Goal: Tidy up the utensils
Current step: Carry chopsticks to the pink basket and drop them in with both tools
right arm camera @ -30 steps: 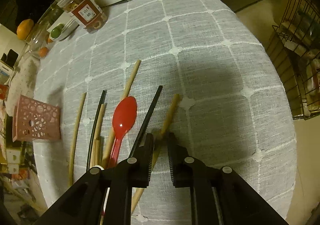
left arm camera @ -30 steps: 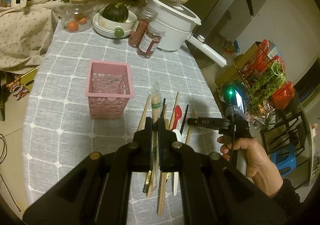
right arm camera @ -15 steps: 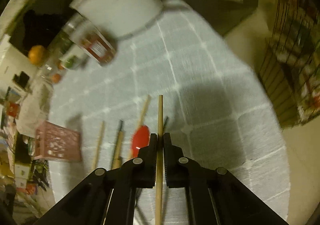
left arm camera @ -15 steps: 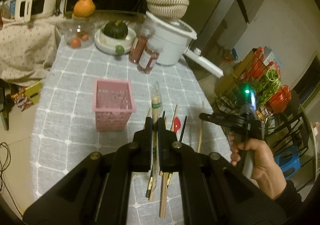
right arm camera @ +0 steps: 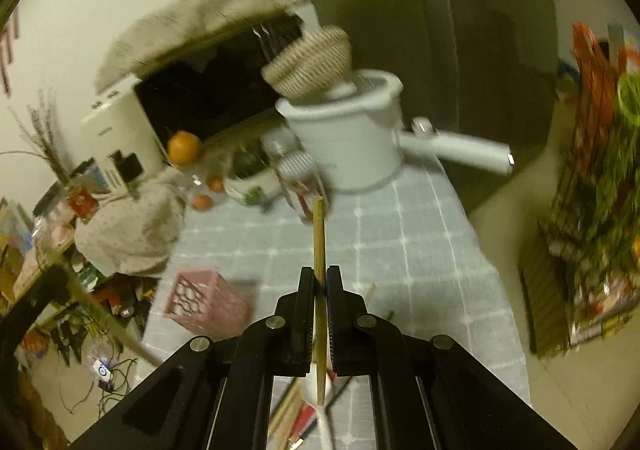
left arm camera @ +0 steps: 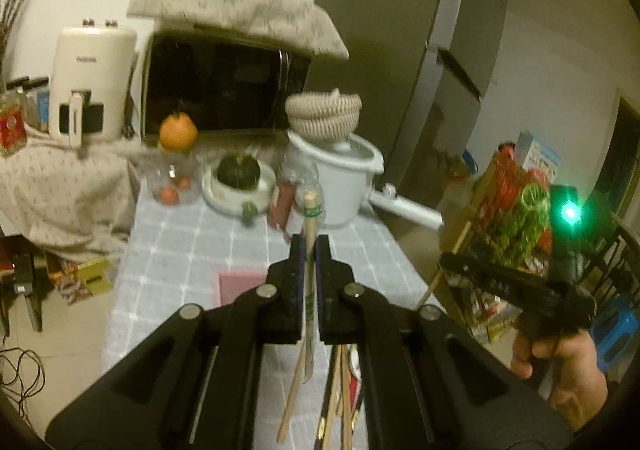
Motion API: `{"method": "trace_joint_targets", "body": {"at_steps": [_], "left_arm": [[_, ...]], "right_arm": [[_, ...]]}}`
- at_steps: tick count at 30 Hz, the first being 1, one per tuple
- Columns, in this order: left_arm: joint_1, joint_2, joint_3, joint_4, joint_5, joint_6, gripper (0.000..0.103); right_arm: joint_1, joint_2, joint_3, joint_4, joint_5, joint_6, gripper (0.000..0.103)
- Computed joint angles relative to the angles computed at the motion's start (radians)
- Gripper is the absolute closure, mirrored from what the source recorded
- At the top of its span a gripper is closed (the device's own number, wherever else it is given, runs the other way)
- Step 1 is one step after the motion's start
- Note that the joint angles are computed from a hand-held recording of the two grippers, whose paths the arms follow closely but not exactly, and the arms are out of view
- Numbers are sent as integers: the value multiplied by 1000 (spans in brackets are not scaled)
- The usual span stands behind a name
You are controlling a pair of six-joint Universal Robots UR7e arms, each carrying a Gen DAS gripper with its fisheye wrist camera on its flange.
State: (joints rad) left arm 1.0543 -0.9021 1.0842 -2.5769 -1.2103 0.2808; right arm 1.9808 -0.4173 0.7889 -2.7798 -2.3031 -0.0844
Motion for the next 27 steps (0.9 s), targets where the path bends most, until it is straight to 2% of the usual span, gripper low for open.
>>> {"method": "trace_joint_targets", "body": {"at_steps": [4,8,14,27], "left_arm": [[13,33,-30,-119,-22,25,97],[20,64,-43,-237,-21,71,97],[37,124,-100,-268,31,107,97],[81,247,-283,-56,125,45,98]], "right_arm": [[17,51,-78,-42,-8,-79,97],[25,77,-123,-32,20,-88,97],[29,105,-163,-19,54,-106,97],[42,106,-168,21,131,-109,97]]}}
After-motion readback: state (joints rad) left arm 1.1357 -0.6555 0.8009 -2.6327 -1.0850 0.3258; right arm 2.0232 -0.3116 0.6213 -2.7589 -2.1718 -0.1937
